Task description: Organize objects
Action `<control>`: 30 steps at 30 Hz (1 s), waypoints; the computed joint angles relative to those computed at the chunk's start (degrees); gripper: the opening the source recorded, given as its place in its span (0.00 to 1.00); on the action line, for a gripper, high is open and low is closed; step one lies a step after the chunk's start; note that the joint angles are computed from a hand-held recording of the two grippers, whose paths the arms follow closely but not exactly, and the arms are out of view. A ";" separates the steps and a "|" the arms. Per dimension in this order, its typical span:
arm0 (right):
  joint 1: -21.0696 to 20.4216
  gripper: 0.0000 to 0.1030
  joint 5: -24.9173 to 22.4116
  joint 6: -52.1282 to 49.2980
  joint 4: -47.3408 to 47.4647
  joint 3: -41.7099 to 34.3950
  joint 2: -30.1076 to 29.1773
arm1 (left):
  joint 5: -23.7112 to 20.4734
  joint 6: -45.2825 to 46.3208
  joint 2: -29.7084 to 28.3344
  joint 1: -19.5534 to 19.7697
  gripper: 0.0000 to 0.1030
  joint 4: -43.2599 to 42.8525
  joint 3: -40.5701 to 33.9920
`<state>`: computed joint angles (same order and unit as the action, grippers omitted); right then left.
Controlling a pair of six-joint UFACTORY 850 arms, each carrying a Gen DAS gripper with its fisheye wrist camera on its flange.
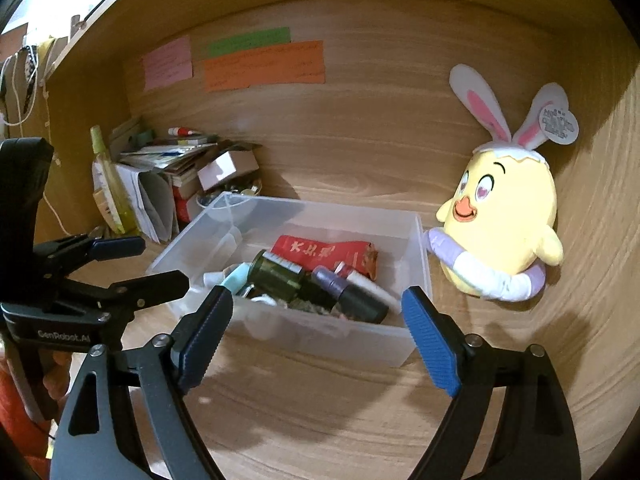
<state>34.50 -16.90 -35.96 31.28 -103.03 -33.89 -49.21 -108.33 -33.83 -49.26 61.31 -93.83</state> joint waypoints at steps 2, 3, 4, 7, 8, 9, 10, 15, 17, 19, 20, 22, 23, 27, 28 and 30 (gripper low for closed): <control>0.07 0.82 0.20 -0.22 0.12 0.67 0.25 | 0.03 -0.76 0.10 -0.22 0.89 0.22 0.49; 0.10 0.82 0.24 -0.19 0.05 0.88 0.29 | -0.05 -1.02 0.10 -0.31 0.89 0.27 0.63; 0.13 0.82 0.30 -0.23 0.12 1.17 0.39 | -0.12 -1.29 0.10 -0.43 0.89 0.32 0.81; 0.13 0.82 0.03 -0.48 0.39 1.69 0.51 | -0.06 -1.95 0.10 -0.59 0.89 0.26 1.10; 0.12 0.82 -0.04 -0.50 0.42 1.75 0.50 | 0.03 -2.01 0.12 -0.61 0.89 0.25 1.19; 0.12 0.82 -0.05 -0.57 0.51 1.89 0.53 | 0.02 -1.97 0.08 -0.66 0.89 0.14 1.19; 0.12 0.82 -0.12 -0.59 0.56 1.99 0.53 | -0.13 -1.93 -0.01 -0.72 0.89 0.03 1.11; 0.10 0.82 -0.32 -0.48 0.69 2.13 0.55 | -0.37 -1.74 -0.28 -0.87 0.89 0.04 0.85; 0.09 0.82 -0.46 -0.34 0.57 2.09 0.54 | -0.47 -1.74 -0.35 -0.90 0.89 0.06 0.73; 0.10 0.82 -0.51 -0.36 0.61 2.07 0.52 | -0.59 -1.62 -0.46 -0.90 0.89 0.07 0.54; 0.07 0.82 -0.62 -0.38 0.73 2.07 0.52 | -0.59 -1.57 -0.48 -0.91 0.89 0.14 0.50; 0.09 0.82 -0.64 -0.29 0.73 2.12 0.55 | -0.96 -1.32 -0.62 -0.99 0.89 0.14 0.25; 0.09 0.82 -0.71 0.00 0.50 2.09 0.52 | -1.26 -1.11 -0.73 -1.05 0.89 0.12 0.06; 0.04 0.82 -1.02 0.01 0.89 2.02 0.38 | -1.79 -0.69 -0.93 -1.12 0.89 -0.03 -0.30; 0.01 0.82 -1.12 -0.21 1.19 2.01 0.35 | -1.70 -0.62 -0.91 -1.09 0.89 -0.10 -0.29; -0.02 0.82 -1.33 -0.41 1.53 1.95 0.28 | -1.66 -0.64 -0.89 -1.10 0.89 -0.15 -0.31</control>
